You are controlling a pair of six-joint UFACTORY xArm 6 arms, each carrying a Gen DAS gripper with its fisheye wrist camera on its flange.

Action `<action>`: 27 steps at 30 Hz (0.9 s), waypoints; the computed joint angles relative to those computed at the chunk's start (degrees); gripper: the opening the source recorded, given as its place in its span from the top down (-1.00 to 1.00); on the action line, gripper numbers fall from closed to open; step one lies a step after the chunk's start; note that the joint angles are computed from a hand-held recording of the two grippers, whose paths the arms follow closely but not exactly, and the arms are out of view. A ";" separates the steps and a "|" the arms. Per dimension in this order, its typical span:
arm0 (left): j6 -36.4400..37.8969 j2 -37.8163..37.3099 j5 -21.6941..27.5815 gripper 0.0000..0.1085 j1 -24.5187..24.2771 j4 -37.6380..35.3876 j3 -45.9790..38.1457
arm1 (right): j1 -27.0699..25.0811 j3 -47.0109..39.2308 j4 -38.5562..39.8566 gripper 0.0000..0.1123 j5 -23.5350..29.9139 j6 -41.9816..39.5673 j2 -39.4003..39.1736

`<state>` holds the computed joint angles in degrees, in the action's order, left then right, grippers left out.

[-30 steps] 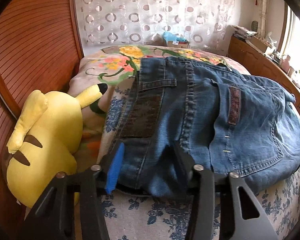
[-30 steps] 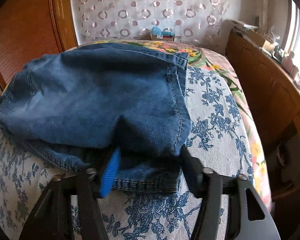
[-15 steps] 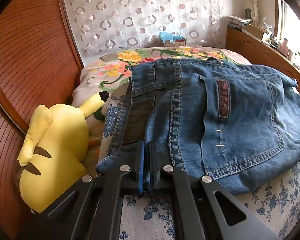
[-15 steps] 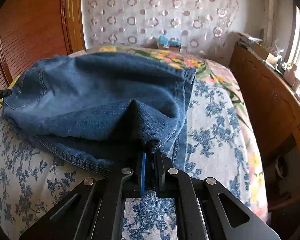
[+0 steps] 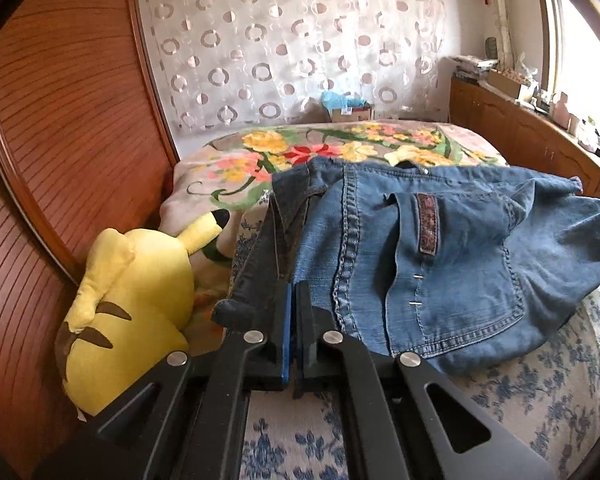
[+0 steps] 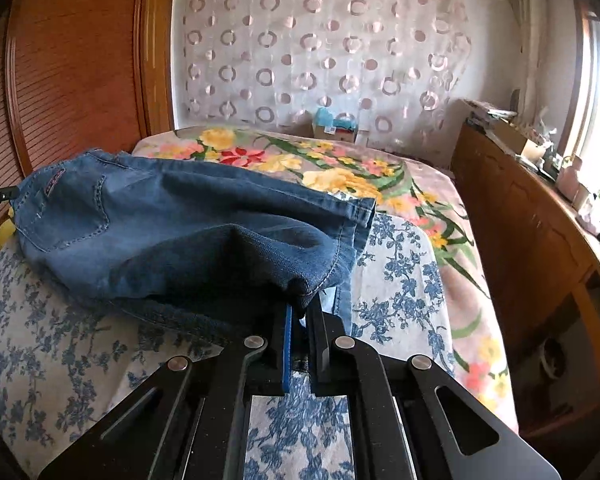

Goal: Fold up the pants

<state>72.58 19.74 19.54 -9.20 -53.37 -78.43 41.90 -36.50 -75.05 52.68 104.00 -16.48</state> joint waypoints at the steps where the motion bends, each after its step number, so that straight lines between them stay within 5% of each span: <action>1: 0.91 -1.12 0.24 0.96 0.16 -0.78 0.99 | 0.33 0.50 0.07 0.91 0.04 -0.16 -0.64; 11: 9.75 -13.95 4.32 0.96 2.34 -9.12 13.66 | 10.65 6.04 3.62 0.91 10.57 2.44 -8.24; 20: 14.17 -27.64 11.17 0.96 5.93 -11.15 27.89 | 26.58 9.20 12.07 0.91 24.57 8.18 -13.36; 27: 15.86 -28.87 9.40 0.96 5.13 -10.88 33.94 | 28.83 11.73 15.31 0.91 20.43 16.21 -11.00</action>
<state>88.44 -9.13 28.94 -4.07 -64.25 -44.49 70.73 -24.77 -59.74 73.11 120.21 -27.48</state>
